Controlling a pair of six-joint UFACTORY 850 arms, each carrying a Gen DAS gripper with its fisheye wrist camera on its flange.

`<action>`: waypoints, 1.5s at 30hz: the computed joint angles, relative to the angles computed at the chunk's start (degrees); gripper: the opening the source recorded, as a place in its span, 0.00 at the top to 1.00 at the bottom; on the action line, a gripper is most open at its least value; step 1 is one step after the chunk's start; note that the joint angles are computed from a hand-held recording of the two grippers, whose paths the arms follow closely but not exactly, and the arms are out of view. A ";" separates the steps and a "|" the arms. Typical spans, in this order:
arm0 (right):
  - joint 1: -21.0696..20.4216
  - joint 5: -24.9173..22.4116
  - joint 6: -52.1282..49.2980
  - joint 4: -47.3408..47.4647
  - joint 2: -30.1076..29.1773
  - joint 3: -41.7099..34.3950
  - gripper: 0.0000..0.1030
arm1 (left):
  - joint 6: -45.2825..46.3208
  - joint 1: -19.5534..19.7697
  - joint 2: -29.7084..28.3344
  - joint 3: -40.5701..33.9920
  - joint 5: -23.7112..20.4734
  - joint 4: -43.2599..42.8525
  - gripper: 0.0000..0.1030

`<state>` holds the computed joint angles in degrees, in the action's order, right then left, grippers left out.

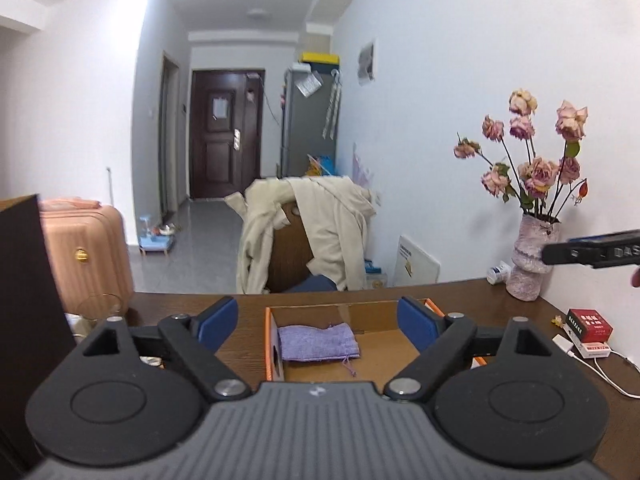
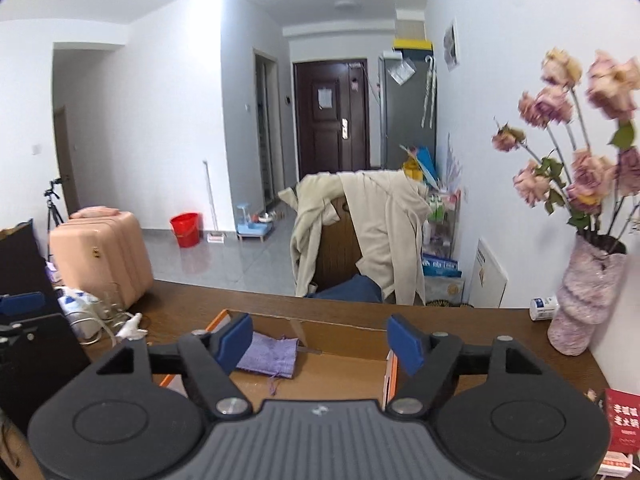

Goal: Organize soft objects
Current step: 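Withdraw both grippers from the box back over the table, then close the right gripper on the white-and-yellow plush sheep while the left gripper grasps it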

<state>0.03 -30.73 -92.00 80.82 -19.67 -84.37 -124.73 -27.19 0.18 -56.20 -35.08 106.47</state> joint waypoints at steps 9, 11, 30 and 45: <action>-7.55 -11.16 -21.78 16.84 13.37 22.13 0.21 | -8.30 -13.13 6.66 14.90 -20.92 2.49 0.02; -9.64 -14.33 -29.06 20.76 16.28 28.21 0.17 | -9.99 -17.56 7.11 18.53 -28.16 1.76 0.00; -17.50 -22.08 -64.06 39.14 25.89 58.95 0.04 | -26.28 -30.26 1.48 29.12 -37.15 -4.42 0.00; -6.83 -13.47 -56.49 47.46 12.49 49.12 0.04 | -28.22 -18.69 -9.93 17.62 -22.42 9.39 0.00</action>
